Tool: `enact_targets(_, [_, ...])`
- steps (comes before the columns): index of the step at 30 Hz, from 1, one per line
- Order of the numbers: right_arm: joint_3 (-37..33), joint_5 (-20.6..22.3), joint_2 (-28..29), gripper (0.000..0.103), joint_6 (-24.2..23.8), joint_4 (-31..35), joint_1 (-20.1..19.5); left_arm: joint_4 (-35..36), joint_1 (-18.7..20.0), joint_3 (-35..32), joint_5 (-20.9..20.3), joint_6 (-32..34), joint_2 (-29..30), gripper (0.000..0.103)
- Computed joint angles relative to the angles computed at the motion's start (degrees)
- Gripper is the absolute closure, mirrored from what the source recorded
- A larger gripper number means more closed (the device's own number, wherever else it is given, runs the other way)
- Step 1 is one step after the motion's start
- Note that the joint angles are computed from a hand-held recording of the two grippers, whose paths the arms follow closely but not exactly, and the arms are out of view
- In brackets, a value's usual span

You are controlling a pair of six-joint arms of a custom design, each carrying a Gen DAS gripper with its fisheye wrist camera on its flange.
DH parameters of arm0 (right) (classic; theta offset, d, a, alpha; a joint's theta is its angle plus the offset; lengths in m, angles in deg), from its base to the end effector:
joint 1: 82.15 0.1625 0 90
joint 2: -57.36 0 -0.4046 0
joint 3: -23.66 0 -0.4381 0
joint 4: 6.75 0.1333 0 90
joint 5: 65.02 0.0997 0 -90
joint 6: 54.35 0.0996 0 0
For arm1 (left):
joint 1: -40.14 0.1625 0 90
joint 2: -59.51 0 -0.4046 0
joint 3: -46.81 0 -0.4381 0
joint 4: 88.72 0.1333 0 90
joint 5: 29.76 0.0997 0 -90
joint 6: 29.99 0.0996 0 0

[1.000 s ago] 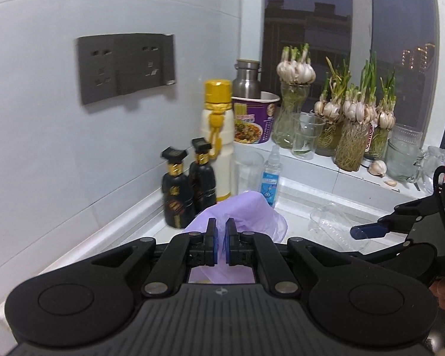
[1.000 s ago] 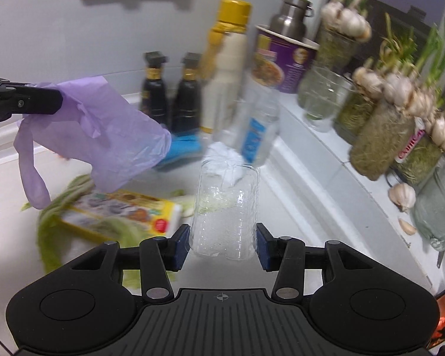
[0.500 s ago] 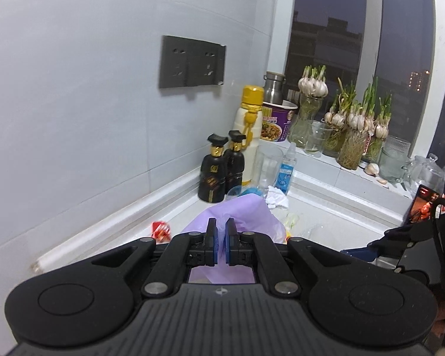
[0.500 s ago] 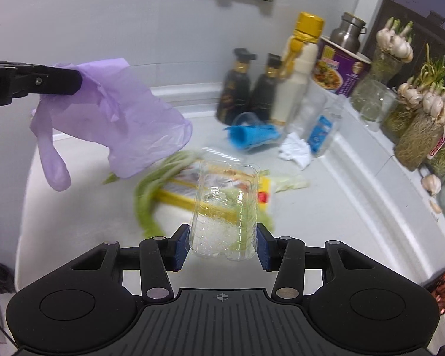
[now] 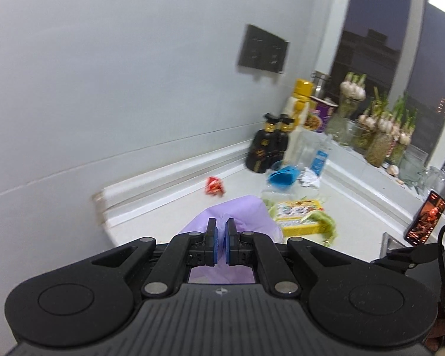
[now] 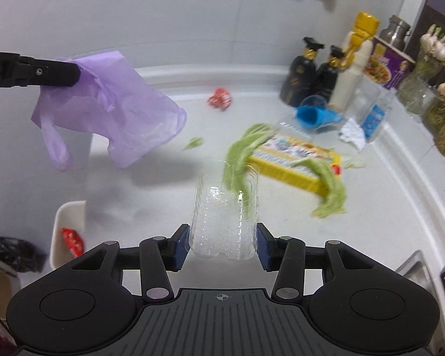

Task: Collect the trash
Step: 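Carry the purple glove in the left gripper while the right carries the plastic box to the bin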

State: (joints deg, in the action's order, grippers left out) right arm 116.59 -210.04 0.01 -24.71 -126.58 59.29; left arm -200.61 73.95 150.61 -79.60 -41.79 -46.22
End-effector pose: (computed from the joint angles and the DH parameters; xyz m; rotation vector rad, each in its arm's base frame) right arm 0.5546 -0.3760 0.1815 0.4859 -2.2105 0.6795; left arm -0.2641 -0.4146 0.5373 0.7999 2.4935 -0.9902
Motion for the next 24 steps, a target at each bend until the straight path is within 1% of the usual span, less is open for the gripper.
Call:
enact_targets(4, [-1.3,1.7,2.2,0.059,0.0,-0.9,0.6,4.6,0.3,0.1,2.0,-4.3,-2.5,0.099])
enact_targets(15, [-7.5,6.2,9.7,0.059,-2.3,0.1,2.8,16.5,4.4,-1.2,5.2,-12.7,-7.1,0.099])
enact_targets(24, [-13.0,11.7,16.4,0.059,-5.2,0.3,3.8,23.9,8.4,-1.4,5.2,-17.8,-9.9,0.099])
